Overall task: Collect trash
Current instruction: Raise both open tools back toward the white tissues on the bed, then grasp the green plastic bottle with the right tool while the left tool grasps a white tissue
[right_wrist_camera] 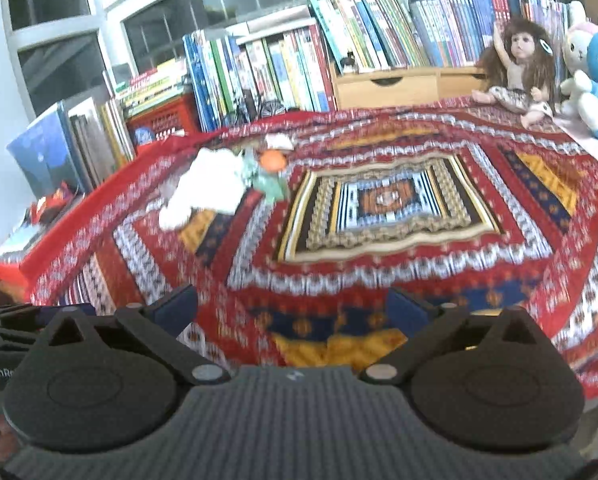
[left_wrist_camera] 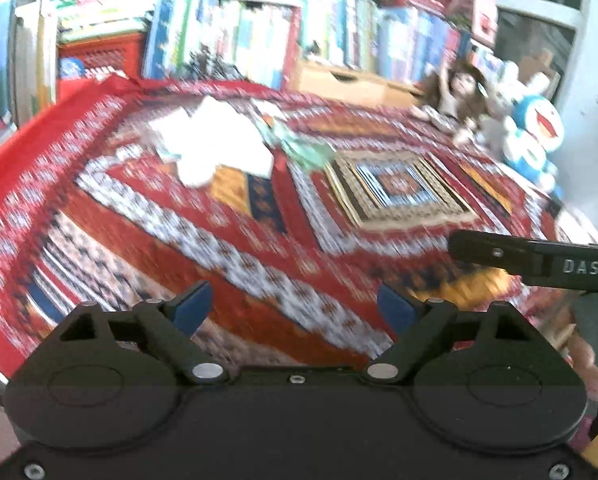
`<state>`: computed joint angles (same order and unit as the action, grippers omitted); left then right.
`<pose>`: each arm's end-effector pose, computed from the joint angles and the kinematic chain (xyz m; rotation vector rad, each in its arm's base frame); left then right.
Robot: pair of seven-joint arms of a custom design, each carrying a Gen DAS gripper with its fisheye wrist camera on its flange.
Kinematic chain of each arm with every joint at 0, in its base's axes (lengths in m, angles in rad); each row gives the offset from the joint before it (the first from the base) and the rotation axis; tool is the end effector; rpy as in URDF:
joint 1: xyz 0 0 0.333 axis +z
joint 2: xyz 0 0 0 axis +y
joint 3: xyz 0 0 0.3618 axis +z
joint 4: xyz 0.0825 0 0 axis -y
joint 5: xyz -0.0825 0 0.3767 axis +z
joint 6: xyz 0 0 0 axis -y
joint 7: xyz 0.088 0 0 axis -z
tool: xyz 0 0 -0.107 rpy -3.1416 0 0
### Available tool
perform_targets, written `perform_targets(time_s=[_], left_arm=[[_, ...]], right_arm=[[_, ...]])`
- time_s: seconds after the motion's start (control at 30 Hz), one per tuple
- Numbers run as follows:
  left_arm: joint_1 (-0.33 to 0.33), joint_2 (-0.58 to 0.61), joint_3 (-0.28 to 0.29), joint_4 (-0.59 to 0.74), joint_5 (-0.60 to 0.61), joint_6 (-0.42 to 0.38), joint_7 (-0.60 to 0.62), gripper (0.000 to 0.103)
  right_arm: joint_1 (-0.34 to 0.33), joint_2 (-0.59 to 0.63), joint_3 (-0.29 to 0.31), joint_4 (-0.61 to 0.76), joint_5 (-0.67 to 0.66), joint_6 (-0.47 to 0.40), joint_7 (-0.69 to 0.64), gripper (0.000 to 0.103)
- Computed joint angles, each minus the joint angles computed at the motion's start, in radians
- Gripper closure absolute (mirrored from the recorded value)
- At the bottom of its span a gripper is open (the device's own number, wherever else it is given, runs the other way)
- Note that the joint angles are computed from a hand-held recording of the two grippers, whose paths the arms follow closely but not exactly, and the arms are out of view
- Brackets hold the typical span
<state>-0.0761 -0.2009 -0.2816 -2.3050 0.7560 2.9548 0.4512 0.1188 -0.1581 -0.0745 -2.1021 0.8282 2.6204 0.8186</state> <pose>0.4548 -0.2292 0.5567 -1.7739 1.6793 -0.9780 0.5387 0.0042 0.6070 -1.7607 1.4369 -0.3645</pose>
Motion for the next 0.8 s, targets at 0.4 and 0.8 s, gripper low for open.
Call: perform_targets(time_s=[0.4,0.8], left_arm=[[0.055,0.16,0.081,0.191,0.171,-0.005,-0.151,0.028],[-0.014,0.379,0.194,0.372,0.133,0.034,-0.117,0.051]], right_arm=[[-0.003,0.211,0.06,0.256,-0.112,-0.021,0.029,0.011],[0.004,0.467,0.114,0.569,-0.289,-0.091,0.131,0.026]])
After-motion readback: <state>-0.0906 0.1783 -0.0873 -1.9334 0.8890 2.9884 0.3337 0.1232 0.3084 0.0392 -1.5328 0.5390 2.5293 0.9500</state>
